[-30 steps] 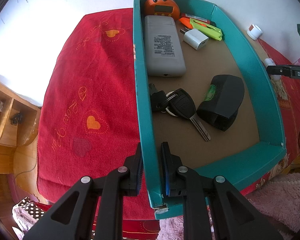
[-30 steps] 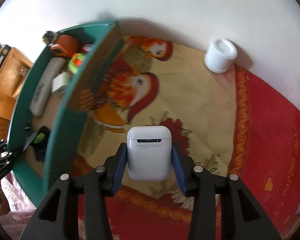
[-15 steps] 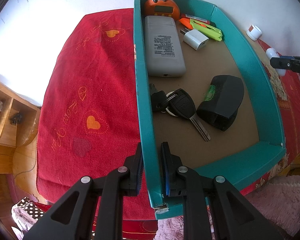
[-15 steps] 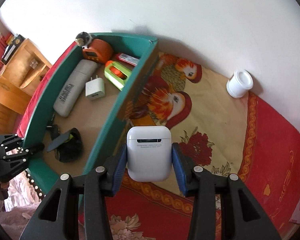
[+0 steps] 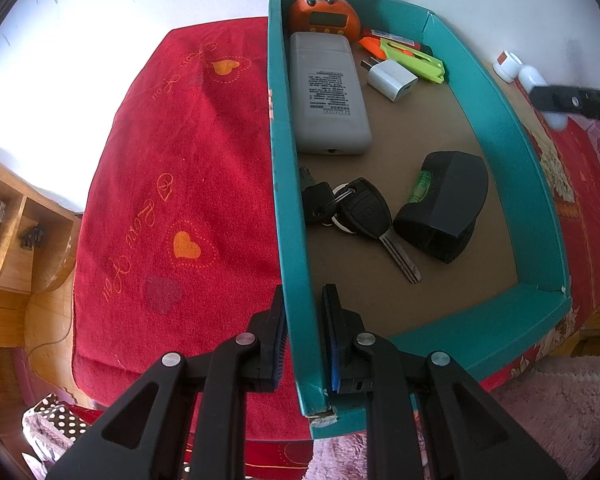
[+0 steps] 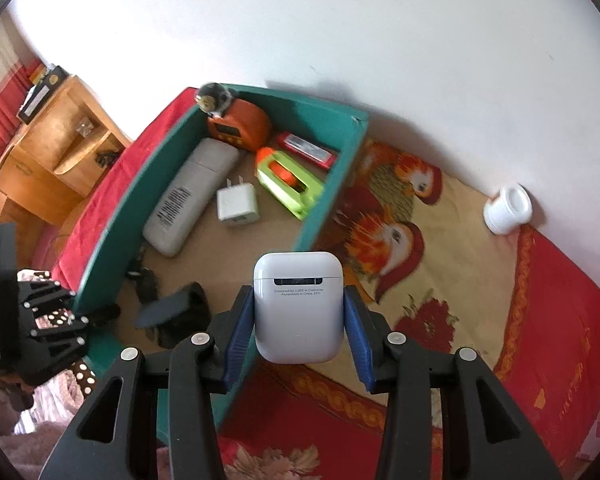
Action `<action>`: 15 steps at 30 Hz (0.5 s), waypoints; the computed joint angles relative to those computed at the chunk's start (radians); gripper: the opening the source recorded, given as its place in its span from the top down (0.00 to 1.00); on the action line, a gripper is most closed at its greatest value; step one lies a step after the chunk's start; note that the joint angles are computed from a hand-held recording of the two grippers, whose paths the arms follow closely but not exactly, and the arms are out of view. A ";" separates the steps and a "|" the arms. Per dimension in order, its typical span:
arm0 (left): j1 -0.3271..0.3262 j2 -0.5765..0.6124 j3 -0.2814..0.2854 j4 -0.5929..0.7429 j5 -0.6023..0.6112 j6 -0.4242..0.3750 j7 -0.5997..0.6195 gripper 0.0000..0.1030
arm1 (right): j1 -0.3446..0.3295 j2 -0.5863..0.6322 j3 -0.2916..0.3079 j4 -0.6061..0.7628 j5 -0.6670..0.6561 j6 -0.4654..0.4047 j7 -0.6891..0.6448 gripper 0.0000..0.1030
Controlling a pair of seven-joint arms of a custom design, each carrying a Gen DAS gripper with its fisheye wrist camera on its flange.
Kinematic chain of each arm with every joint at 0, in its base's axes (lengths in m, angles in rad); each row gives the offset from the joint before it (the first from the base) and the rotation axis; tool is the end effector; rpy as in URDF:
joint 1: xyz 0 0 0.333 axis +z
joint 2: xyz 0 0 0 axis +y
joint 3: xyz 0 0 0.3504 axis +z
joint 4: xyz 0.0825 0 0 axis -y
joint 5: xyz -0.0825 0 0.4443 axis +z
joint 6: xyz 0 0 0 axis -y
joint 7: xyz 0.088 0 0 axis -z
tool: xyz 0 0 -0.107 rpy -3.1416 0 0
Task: Organize objects
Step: 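Lift the AirPods case with the right tool and carry it toward the tray, then lower the AirPods case into the tray and open the right tool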
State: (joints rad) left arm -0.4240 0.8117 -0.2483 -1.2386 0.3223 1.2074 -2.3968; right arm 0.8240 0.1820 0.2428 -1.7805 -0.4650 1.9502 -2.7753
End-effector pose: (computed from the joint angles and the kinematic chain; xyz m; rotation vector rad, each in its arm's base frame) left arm 0.6167 -0.3846 0.2567 -1.5249 -1.7444 -0.1249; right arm 0.3598 0.5727 0.4699 -1.2081 2.5916 -0.4267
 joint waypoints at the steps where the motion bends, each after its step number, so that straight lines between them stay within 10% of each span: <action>1: -0.001 0.007 0.001 0.012 0.001 -0.004 0.002 0.87 | -0.001 -0.003 -0.001 -0.003 -0.006 0.005 -0.003 0.57; 15: -0.009 0.046 0.007 0.053 -0.006 -0.021 -0.015 0.87 | -0.072 0.103 -0.042 0.036 0.104 0.237 -0.266 0.57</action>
State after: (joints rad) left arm -0.4333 0.8575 -0.2411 -1.1854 0.3166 1.1867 -2.4113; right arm 0.7516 0.2852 0.2005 -1.7440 -0.3609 2.1868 -3.0417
